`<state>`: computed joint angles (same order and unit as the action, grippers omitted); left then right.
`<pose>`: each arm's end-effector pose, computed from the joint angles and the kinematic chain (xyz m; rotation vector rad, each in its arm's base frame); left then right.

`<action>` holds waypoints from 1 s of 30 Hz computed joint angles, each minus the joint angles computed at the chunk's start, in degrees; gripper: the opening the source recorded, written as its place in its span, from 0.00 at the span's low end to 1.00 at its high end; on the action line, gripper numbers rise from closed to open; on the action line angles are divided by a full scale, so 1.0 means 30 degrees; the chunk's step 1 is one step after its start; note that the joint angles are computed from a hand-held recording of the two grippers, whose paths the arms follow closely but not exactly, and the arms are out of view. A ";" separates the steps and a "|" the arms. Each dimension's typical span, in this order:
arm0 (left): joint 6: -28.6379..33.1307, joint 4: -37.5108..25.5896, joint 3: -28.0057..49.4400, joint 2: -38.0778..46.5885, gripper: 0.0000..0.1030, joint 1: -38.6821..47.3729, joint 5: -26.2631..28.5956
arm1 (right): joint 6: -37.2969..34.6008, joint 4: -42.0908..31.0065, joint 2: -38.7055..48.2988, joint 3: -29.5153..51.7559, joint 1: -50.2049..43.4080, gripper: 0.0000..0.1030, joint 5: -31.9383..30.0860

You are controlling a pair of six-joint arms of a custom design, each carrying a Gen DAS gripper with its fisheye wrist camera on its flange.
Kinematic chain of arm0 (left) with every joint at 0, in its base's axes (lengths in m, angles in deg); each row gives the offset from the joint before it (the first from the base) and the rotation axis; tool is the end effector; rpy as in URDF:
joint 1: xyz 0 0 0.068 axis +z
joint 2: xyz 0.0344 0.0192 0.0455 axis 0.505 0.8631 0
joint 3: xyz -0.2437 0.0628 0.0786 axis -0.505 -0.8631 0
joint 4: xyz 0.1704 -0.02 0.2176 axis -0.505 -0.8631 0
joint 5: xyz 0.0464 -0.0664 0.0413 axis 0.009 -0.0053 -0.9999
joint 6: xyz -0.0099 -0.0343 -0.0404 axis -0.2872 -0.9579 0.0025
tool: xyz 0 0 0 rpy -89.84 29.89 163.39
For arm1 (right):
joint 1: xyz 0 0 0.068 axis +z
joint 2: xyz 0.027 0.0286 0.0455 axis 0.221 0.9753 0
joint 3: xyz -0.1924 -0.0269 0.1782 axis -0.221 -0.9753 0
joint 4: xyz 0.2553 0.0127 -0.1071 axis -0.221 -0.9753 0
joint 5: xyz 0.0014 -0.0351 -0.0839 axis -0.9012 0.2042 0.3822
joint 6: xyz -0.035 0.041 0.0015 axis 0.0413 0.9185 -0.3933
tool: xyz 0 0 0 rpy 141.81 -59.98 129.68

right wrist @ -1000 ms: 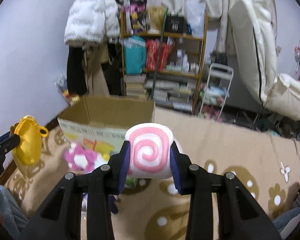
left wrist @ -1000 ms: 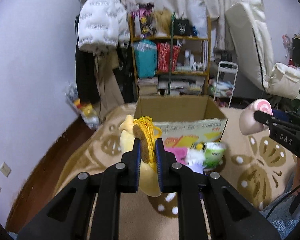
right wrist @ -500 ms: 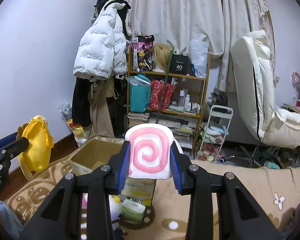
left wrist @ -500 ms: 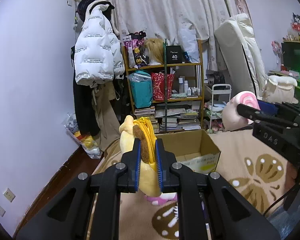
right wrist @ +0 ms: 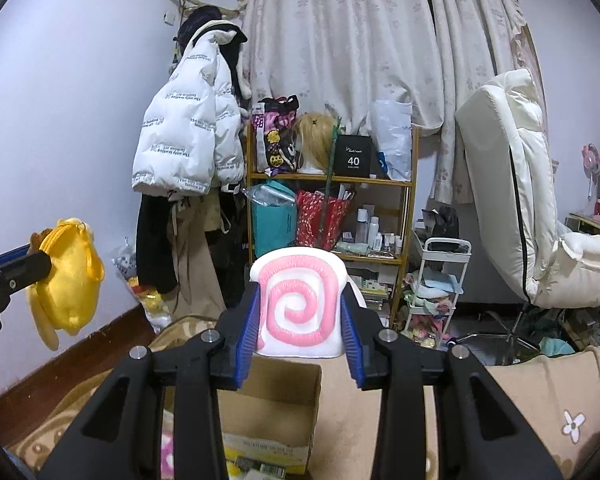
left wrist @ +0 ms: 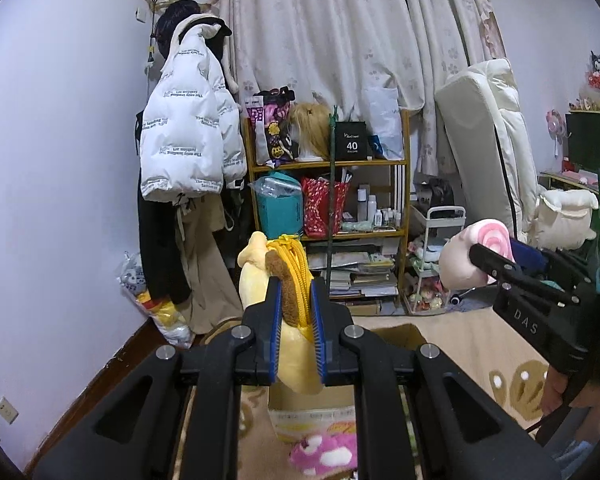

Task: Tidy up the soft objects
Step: 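Lift the yellow plush dog with left tool while right tool lifts the swirl cushion toward the box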

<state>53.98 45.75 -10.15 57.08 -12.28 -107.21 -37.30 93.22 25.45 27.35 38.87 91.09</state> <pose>0.2431 -0.1989 0.2615 0.2355 1.8676 -0.0677 0.2613 0.1105 0.2220 0.0297 1.8413 -0.0079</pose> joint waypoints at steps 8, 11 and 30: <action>0.0163 0.1733 0.0347 0.2586 0.14 0.0968 0.0971 | 0.0208 0.2023 0.2469 0.0639 -0.1222 0.40 -0.1948; 0.0020 0.2295 0.0633 0.3800 0.14 0.1368 0.1361 | 0.0433 0.2525 0.3450 0.0729 -0.1721 0.41 -0.2621; -0.1056 0.2042 0.2525 0.8748 0.14 0.3302 0.4399 | 0.1114 0.3689 0.9846 0.2612 -0.3037 0.42 -0.5672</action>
<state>50.81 51.87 -2.58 83.32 -2.37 -94.01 -33.95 104.29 54.99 35.18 29.76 74.07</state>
